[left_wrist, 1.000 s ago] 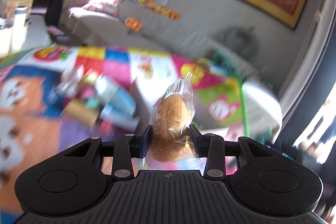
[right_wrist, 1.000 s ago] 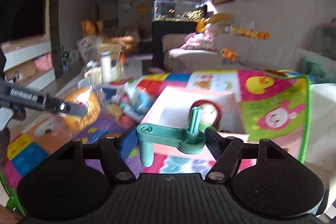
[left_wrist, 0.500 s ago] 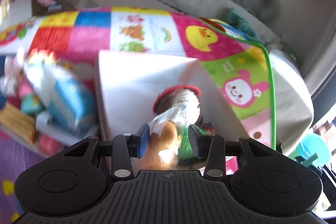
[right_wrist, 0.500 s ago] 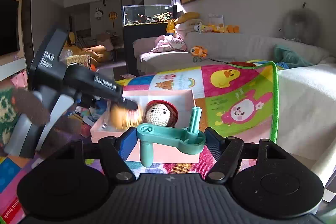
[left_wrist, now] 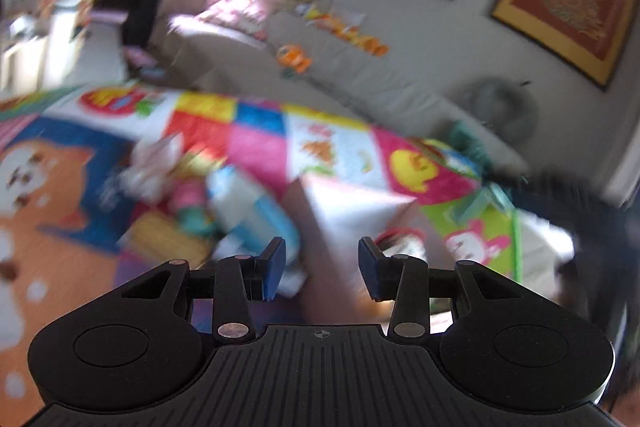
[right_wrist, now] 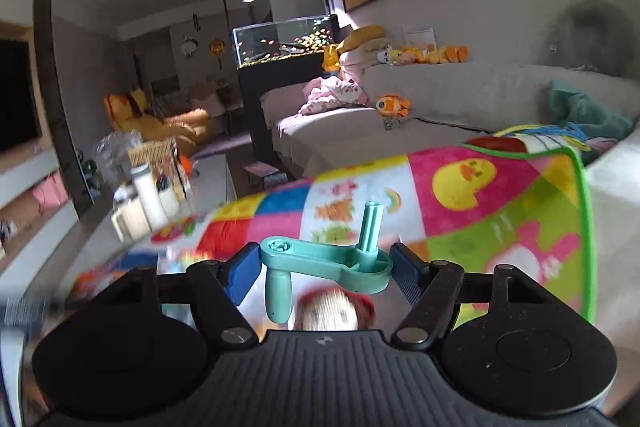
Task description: Organize objects
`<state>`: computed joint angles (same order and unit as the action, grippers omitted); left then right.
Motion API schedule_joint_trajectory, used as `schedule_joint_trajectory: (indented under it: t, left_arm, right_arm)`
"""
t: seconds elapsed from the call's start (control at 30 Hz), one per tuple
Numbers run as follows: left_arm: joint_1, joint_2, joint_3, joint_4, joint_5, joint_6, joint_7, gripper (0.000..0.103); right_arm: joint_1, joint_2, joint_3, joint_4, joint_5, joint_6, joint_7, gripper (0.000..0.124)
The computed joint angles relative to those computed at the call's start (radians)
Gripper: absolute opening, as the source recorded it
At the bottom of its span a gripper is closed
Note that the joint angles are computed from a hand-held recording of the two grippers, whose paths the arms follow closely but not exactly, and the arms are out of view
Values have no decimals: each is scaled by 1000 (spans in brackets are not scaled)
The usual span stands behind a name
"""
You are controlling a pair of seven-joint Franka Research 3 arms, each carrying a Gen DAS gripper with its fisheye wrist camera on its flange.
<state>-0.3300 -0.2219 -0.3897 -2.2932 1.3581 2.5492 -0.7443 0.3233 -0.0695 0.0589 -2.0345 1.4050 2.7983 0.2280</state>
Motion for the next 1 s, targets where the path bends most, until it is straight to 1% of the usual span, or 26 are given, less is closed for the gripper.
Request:
schedule_joint_trajectory:
  t: [0.03, 0.07, 0.1, 0.17, 0.23, 0.3, 0.37, 0.43, 0.47, 0.53, 0.57, 0.67, 0.7, 0.73, 0.77, 0.83, 0.87, 0.9, 0.97, 1.0]
  left_arm:
    - [-5, -22, 3, -31, -24, 1, -6, 44]
    - [-7, -56, 5, -71, -40, 7, -16, 44]
    - [-6, -87, 1, -110, -48, 8, -32, 44]
    - [-2, -135, -13, -177, -64, -3, -63, 44]
    - [5, -162, -29, -227, -83, -30, -80, 44]
    - [5, -178, -40, -264, -123, -70, -81, 44]
    - [9, -211, -52, -304, -138, -101, -124, 44]
    - [8, -244, -72, -339, -162, -150, -176, 44]
    - [10, -260, -81, -358, -161, -165, -216, 44]
    - [17, -303, -77, -401, -125, -125, -332, 43]
    - [20, -316, -82, -413, -109, -119, -365, 43]
    - [19, -320, -99, -414, -76, -125, -392, 43]
    - [16, -318, -107, -411, -71, -142, -393, 43]
    - [13, -317, -114, -408, -65, -157, -394, 43]
    - [11, -316, -115, -408, -52, -162, -404, 43]
    - [7, -318, -105, -417, -15, -146, -441, 43]
    - [5, -323, -100, -423, 3, -137, -466, 43]
    - [4, -328, -94, -430, 21, -127, -492, 43]
    - [1, -338, -83, -442, 51, -110, -541, 43]
    - [-1, -342, -79, -447, 58, -106, -558, 43]
  right_arm:
    - [2, 50, 12, 51, -99, 31, 120, 83]
    - [4, 81, 20, 81, -193, 51, 226, 83]
    - [1, 93, 23, 92, -247, 42, 281, 83]
    - [-2, 90, 33, 83, -262, 25, 281, 83]
    - [3, 77, 42, 57, -278, 18, 283, 84]
    - [10, 76, 46, 50, -344, -25, 353, 84]
    - [20, 92, 53, 70, -417, -79, 427, 84]
    - [39, 123, 70, 104, -493, -94, 492, 84]
    - [51, 142, 79, 124, -533, -94, 516, 84]
    - [88, 189, 99, 164, -658, -75, 583, 84]
    - [111, 219, 103, 190, -741, -60, 640, 84]
    - [193, 325, 82, 280, -990, -13, 853, 84]
    - [227, 367, 58, 325, -1078, -17, 944, 84]
    - [259, 409, 30, 378, -1160, -47, 1035, 84]
    - [275, 455, 16, 442, -1210, -101, 1099, 83]
    - [264, 518, 29, 533, -1233, -194, 1151, 78]
    - [255, 536, 40, 557, -1235, -224, 1157, 75]
    - [242, 548, 55, 570, -1227, -247, 1150, 74]
    - [236, 536, 65, 539, -1235, -225, 1137, 74]
    - [228, 526, 75, 527, -1229, -232, 1126, 74]
